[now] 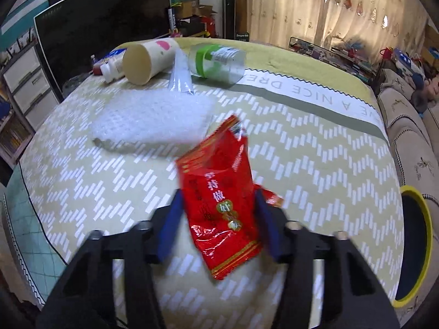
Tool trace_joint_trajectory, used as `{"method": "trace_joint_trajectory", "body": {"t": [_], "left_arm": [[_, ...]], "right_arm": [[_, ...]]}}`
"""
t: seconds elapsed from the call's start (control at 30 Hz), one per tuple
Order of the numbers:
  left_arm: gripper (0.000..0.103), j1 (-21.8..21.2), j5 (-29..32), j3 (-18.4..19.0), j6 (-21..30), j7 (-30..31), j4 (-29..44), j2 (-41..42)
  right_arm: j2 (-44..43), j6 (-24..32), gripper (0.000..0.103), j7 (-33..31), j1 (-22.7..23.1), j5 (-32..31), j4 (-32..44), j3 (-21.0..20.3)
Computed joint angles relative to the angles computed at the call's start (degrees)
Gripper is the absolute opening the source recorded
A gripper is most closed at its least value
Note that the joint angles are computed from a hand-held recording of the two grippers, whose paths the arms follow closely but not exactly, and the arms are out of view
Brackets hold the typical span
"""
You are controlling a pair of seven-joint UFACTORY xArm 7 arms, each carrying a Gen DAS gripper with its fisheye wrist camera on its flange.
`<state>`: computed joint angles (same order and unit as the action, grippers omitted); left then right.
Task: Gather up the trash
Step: 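Grasp the red snack wrapper with the right gripper, then carry the red wrapper over the bin and open the right gripper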
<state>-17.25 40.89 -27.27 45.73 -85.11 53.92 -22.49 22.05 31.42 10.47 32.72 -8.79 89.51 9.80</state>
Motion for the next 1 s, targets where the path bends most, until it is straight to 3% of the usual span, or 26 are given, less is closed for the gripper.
{"method": "trace_joint_trajectory", "body": {"t": [0.1,0.33,0.63,1.0], "left_arm": [[0.092,-0.05,-0.01,0.14,-0.44,0.04,0.13,0.59],[0.092,-0.5,0.93,0.53,-1.53,0.05,1.34,2.67],[0.092,-2.44,3.84,1.98,-2.36,-0.07,5.57,8.67],[0.092,-7.52,6.94,6.69,-3.19,0.36,12.02,16.99]], "right_arm": [[-2.38,-2.21,0.024,0.34,-0.83,1.08,-3.24,0.29],[-8.06,-6.6,0.024,2.07,-3.36,2.73,-10.18,0.12],[-12.23,-7.72,0.025,9.06,-7.78,-1.78,-14.5,-2.79],[-13.5,-6.39,0.026,19.2,-15.51,-8.28,-17.72,-6.81]]}}
